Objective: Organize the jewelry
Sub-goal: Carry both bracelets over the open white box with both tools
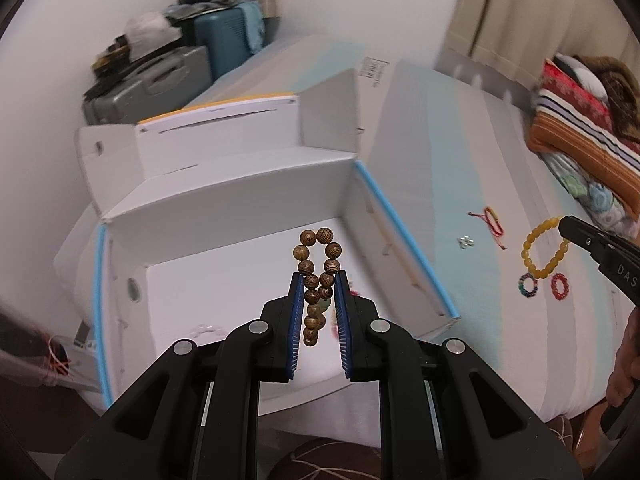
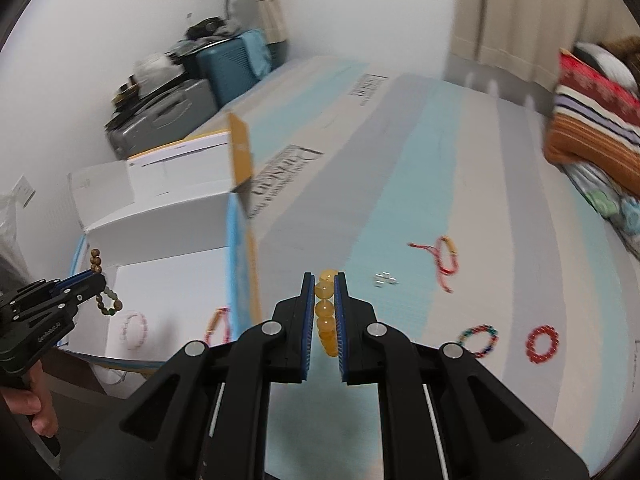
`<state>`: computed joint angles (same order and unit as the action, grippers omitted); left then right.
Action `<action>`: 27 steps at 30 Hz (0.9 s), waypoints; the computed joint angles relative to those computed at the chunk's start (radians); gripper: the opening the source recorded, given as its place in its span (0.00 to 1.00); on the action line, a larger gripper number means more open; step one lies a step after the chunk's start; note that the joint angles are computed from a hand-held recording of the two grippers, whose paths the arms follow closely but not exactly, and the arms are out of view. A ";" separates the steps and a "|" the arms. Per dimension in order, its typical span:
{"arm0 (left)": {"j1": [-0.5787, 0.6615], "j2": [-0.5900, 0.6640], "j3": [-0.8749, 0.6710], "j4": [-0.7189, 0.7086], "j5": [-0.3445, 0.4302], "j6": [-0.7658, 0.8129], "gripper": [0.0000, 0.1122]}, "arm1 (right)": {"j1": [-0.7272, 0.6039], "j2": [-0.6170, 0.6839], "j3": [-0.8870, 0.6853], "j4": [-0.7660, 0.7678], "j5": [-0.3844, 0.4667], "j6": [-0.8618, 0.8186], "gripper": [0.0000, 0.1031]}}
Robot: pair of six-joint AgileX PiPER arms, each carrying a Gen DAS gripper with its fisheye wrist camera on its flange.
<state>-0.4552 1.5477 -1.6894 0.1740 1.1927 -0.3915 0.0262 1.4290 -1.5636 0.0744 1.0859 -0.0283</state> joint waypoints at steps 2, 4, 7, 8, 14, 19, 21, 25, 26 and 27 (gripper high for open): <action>0.042 -0.028 0.031 -0.016 -0.006 0.020 0.13 | 0.068 0.016 -0.023 -0.034 0.006 0.045 0.09; 0.089 -0.052 0.060 -0.035 -0.012 0.044 0.13 | 0.129 0.031 -0.042 -0.069 0.009 0.088 0.09; 0.155 -0.079 0.097 -0.063 -0.019 0.077 0.13 | 0.219 0.063 -0.078 -0.113 0.020 0.147 0.09; 0.174 -0.087 0.107 -0.072 -0.020 0.088 0.13 | 0.243 0.071 -0.086 -0.124 0.023 0.162 0.09; 0.284 -0.131 0.177 -0.126 -0.034 0.150 0.13 | 0.377 0.140 -0.131 -0.180 0.035 0.239 0.09; 0.379 -0.120 0.205 -0.190 -0.031 0.198 0.13 | 0.428 0.199 -0.165 -0.186 0.048 0.264 0.09; 0.398 -0.110 0.216 -0.207 -0.031 0.206 0.13 | 0.437 0.226 -0.179 -0.181 0.054 0.267 0.09; 0.413 -0.069 0.222 -0.218 -0.020 0.223 0.13 | 0.435 0.275 -0.199 -0.164 0.071 0.263 0.09; 0.416 -0.061 0.226 -0.224 -0.018 0.229 0.14 | 0.436 0.290 -0.204 -0.161 0.077 0.263 0.09; 0.420 -0.049 0.231 -0.232 -0.016 0.232 0.14 | 0.433 0.303 -0.205 -0.155 0.081 0.262 0.09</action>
<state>-0.0348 1.4984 -1.4588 -0.0575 1.1769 -0.1599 0.4593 1.7321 -1.7690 -0.0805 1.1672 0.2338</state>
